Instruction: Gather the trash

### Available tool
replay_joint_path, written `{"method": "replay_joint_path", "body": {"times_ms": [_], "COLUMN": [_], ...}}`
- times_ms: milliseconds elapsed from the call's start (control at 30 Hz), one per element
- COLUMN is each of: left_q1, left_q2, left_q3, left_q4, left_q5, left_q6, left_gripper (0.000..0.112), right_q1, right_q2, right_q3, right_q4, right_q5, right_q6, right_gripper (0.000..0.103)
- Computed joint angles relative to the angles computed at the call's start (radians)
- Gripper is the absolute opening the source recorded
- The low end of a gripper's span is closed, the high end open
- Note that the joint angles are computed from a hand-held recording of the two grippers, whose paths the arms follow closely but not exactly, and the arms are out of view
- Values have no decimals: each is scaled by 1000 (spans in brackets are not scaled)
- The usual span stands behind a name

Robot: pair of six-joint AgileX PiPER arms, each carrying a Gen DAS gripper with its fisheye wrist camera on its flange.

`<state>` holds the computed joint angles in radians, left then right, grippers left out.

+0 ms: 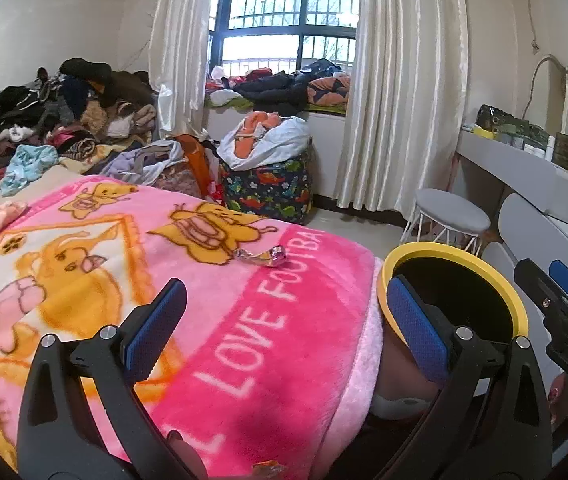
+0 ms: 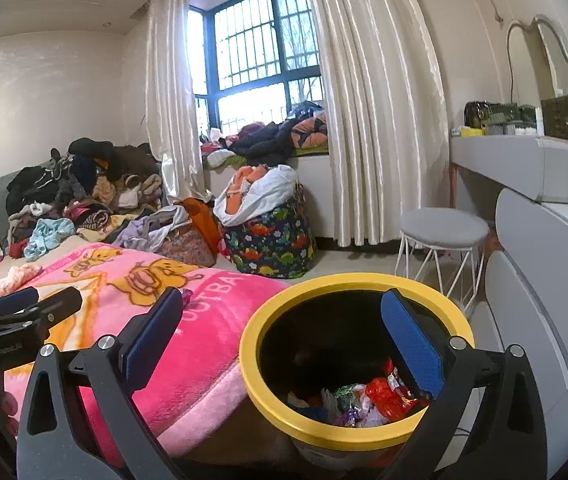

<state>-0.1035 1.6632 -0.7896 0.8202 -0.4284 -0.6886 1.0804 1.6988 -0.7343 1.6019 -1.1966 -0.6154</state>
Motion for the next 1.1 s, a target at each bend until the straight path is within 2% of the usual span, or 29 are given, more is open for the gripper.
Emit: {"method": "replay_joint_path", "body": {"times_ms": [100,500,1100], "left_q1": [14,40,39], "left_q2": [-7,-2,-4], "left_q3": [18,30,32], "left_q4": [-19,-13,-10], "left_q5": [-13,-40,-39], "left_q6": [25,30,29], "left_gripper": [92,92,92], "right_q1": [18,13,12], "right_q2": [25,48,51], "right_q3": [-17,-29,-25], "right_q4": [-2,3,9], "right_q5": [-22,-8,-9], "right_q6": [-22,-22,-15], "right_gripper": [97,97,97]}}
